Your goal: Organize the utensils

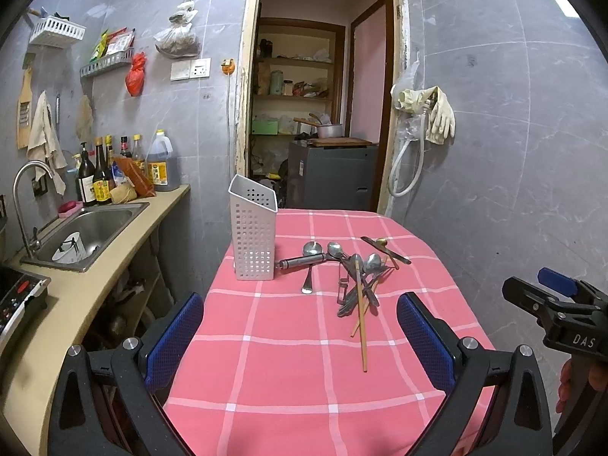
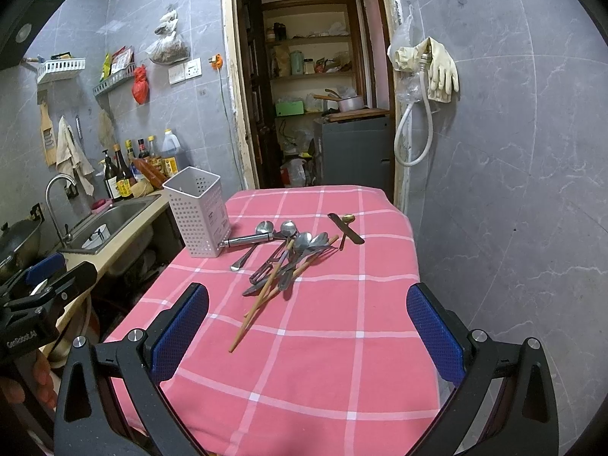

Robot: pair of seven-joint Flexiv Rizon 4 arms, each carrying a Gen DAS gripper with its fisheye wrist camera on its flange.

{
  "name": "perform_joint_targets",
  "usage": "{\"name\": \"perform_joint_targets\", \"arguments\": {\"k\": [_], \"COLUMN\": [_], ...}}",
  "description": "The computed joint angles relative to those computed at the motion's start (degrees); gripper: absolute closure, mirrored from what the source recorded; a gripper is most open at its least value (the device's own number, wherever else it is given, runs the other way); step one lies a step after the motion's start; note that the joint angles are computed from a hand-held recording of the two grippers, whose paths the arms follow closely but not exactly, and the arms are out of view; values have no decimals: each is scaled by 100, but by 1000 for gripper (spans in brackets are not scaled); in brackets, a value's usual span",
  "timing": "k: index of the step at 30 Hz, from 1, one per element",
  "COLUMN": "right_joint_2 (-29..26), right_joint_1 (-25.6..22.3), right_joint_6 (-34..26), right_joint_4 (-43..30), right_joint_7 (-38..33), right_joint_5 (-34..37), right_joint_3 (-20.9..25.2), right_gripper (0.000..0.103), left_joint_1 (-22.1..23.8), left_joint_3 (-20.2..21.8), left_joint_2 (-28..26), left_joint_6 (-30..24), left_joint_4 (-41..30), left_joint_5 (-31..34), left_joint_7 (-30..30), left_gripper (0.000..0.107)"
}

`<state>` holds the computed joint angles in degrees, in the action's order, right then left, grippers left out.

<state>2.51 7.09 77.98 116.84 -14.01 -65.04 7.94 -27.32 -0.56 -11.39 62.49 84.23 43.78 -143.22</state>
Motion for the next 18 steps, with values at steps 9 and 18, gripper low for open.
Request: {"name": "perform_joint_targets", "arguments": {"k": [9, 18], "right_joint_2": [-10, -19], "right_joint_1": [-1, 5], "right_joint_6": [8, 9], "right_joint_4": [1, -5], "right_joint_7": [24, 21], "right_joint_5": [-20, -11], "right_joint_3": [-4, -7], "right_gripper": [1, 1], "left_joint_1": [47, 36], "left_joint_3": [-63, -46], "left_joint_2": [-9, -13], "left_joint_6": [-45, -42], "left_joint_4": [-29, -32], "left_joint_5": [-17, -30], "left_joint_7": [16, 27], "left_gripper": [4, 4]}}
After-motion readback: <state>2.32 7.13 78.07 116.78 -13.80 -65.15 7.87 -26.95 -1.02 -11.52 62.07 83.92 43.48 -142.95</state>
